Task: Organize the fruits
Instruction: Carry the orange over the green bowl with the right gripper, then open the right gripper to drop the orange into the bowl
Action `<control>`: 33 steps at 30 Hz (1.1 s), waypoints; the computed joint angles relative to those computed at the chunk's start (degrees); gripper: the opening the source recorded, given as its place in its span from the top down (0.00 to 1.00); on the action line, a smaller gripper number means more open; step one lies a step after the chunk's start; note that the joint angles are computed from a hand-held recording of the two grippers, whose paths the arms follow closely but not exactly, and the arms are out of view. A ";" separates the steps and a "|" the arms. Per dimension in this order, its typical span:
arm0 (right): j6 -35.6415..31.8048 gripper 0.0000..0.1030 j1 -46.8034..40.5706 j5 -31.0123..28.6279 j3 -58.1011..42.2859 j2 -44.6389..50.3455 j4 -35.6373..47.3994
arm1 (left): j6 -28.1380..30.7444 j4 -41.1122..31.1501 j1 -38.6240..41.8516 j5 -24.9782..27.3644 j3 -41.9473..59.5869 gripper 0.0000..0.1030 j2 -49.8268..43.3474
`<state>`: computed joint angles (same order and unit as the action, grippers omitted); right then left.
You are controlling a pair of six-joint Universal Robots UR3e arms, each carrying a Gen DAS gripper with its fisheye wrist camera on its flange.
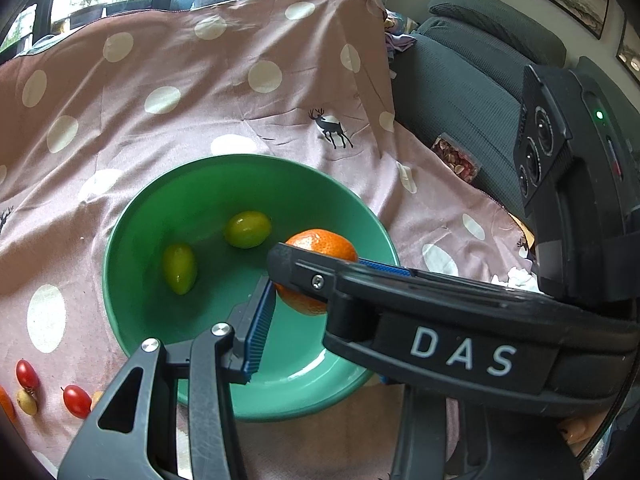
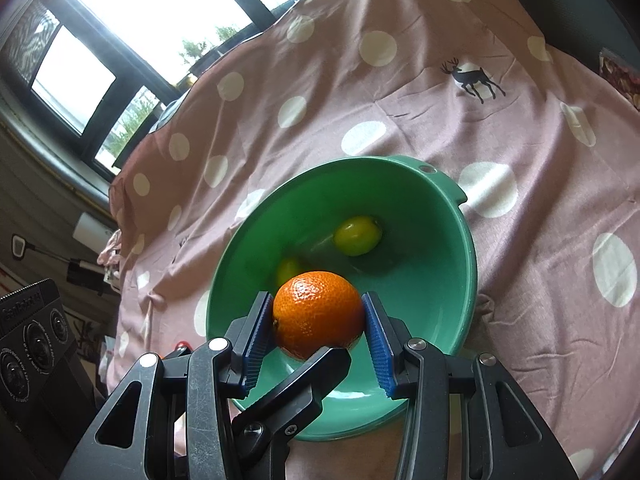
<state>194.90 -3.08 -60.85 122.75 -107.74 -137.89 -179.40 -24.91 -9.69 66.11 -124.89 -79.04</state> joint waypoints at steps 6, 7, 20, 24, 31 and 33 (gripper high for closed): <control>-0.31 0.55 0.12 -0.51 -0.47 0.92 0.67 | -0.34 -0.01 -0.03 -0.29 0.38 0.60 -1.14; -0.32 0.55 0.08 -0.53 -0.51 0.96 0.84 | -0.39 -0.06 -0.08 -0.27 0.41 0.60 -1.21; -0.37 0.55 0.19 -0.84 -0.90 1.64 1.53 | -0.32 -0.89 0.08 -0.66 0.94 0.60 -2.08; -0.28 0.55 0.34 -1.18 -0.63 1.71 1.56 | -0.27 -1.08 0.16 -0.80 1.01 0.60 -2.31; 0.50 0.55 2.28 -4.31 -2.18 2.90 1.78 | -0.32 -0.87 -0.41 0.49 1.35 0.61 -2.94; 0.38 0.55 2.43 -4.59 -2.29 2.97 1.86 | -0.39 -0.90 -0.42 0.58 1.39 0.61 -2.97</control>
